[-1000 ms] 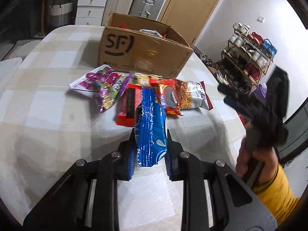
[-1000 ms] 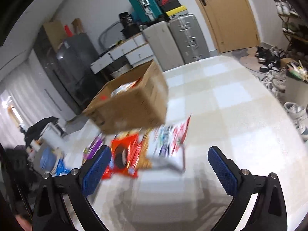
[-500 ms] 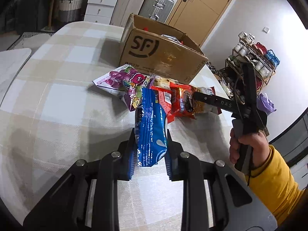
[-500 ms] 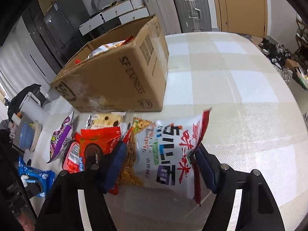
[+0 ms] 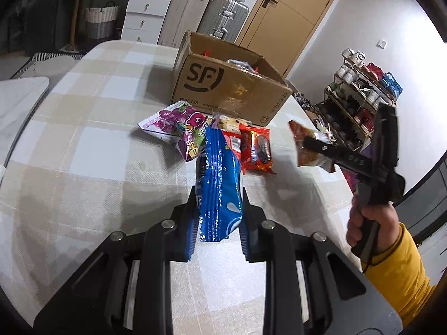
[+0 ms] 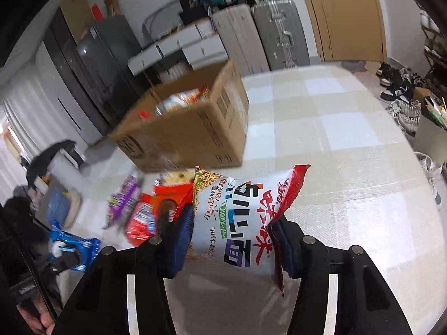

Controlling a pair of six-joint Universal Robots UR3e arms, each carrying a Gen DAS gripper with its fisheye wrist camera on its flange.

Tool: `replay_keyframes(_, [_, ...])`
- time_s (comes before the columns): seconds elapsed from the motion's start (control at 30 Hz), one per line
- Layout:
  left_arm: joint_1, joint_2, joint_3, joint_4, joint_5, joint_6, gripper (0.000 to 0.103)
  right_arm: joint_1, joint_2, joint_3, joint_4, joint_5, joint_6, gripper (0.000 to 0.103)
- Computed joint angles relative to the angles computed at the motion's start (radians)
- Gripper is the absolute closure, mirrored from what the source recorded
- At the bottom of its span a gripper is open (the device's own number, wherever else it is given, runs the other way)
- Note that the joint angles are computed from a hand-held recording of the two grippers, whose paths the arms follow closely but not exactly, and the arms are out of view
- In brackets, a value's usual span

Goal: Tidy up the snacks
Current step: 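Grasp the white-red chip bag with the right tool, then carry the Oreo pack and chip bag over the box and lower them inside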

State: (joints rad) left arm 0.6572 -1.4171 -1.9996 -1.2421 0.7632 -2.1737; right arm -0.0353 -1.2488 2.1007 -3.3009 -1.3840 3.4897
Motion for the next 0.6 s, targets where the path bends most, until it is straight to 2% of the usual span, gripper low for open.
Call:
replay_keyframes(0.17, [0.047,0.094,-0.006,-0.11,-0.022,0.072,0.082,0.038,-0.158,0.111,-0.059,0.049,0.006,0.049])
replay_keyframes(0.3, [0.089,0.157,0.005,-0.214,-0.035,0.137,0.082,0.134,-0.253,0.139,-0.082,0.038,-0.001,0.049])
replay_keyframes(0.6, [0.213,0.258,0.07,-0.503,-0.064,0.324,0.082,0.277,-0.302,0.168,-0.145,0.011,0.04,0.049])
